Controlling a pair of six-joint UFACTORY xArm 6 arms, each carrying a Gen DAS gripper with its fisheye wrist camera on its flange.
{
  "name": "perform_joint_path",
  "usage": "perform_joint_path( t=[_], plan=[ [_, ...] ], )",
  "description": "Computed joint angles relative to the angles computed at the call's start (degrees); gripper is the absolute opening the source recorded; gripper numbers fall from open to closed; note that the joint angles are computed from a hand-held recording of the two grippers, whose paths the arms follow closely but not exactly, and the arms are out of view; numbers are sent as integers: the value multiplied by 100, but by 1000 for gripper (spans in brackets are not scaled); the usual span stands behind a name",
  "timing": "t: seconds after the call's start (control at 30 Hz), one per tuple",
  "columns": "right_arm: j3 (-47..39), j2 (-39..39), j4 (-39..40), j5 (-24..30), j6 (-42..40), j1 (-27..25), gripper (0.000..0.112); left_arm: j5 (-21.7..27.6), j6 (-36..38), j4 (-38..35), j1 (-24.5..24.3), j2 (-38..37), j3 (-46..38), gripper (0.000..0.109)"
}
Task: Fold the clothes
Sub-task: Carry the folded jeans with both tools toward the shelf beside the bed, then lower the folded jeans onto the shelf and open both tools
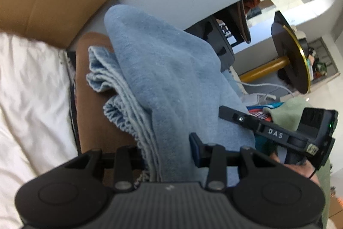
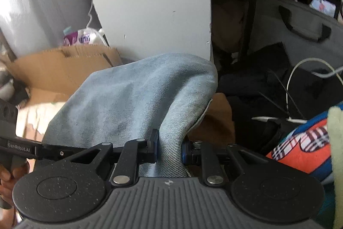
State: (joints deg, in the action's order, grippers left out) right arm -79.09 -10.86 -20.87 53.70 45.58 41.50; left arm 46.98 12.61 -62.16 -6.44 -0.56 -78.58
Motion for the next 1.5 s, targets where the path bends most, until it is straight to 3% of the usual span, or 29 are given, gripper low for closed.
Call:
perform_joint_path(
  t=[0.13,0.43,0.87,0.93,1.23,1.5],
  plan=[
    [276,-45,-35,-234,68,-66,20,-134,40,35,-55,2,112,41],
    [782,-24,-515,-173,616,2,23,-161,340,-7,-65,237,102,42],
    [731,29,-954,-199,1036,42,24,-199,440,-94,-24,424,-79,42],
    [784,76,-882,-243,1058,12,25,-35,69,144,14,463,-128,53],
    [912,-19,-1125,-217,1609,52,32,891,-577,2152,343,359,-1028,53],
    [1090,-152,-1424,-260,2175,115,33,1457,-481,2950,406,832,-2450,52]
  ],
)
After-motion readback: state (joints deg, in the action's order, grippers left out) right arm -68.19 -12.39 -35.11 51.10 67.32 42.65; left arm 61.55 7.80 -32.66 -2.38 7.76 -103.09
